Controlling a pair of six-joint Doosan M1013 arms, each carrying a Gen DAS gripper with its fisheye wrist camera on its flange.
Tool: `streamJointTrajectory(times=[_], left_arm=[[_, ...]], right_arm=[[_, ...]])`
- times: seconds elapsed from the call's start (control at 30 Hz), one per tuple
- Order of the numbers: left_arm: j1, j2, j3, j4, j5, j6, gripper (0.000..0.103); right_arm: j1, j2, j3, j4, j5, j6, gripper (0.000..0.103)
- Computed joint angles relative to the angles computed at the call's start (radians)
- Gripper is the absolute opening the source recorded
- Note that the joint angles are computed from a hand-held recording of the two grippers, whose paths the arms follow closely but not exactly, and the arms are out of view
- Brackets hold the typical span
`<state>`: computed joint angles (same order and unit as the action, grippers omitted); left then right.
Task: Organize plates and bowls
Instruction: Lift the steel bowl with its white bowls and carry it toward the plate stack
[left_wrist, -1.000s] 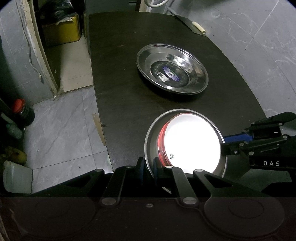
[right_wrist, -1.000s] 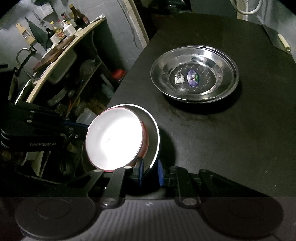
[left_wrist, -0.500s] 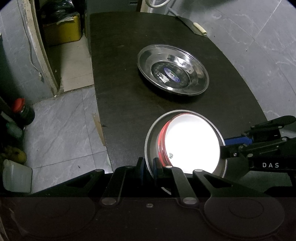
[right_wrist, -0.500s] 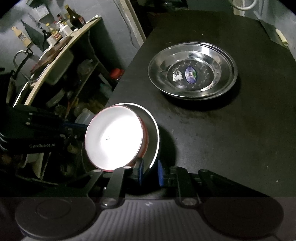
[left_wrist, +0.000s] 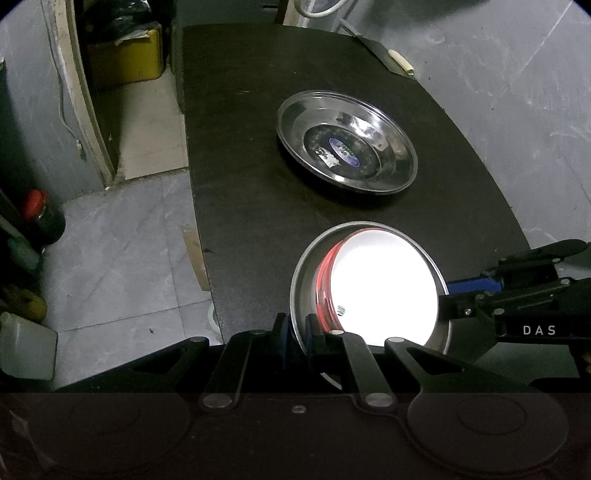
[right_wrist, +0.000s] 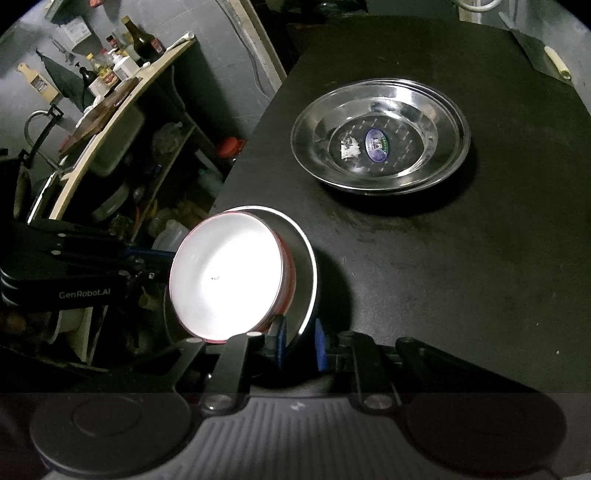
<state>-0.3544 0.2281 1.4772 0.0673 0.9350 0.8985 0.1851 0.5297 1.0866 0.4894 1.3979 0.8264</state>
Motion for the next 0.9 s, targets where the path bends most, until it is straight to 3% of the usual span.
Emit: streamJointTrajectory(times=[0.7,0.9], left_arm=[[0.005,0.002,-0.002,-0.007,0.003,0.001,0.007],[0.023,0.009,-0.014,-0.062,0.016,-0.001,0.006]], right_arm=[[-0.002,0.026,-0.032,0.008,0.052,0.076,0.019],[-0.007,0.044,-0.059,0.019,0.089,0.144,0.017]])
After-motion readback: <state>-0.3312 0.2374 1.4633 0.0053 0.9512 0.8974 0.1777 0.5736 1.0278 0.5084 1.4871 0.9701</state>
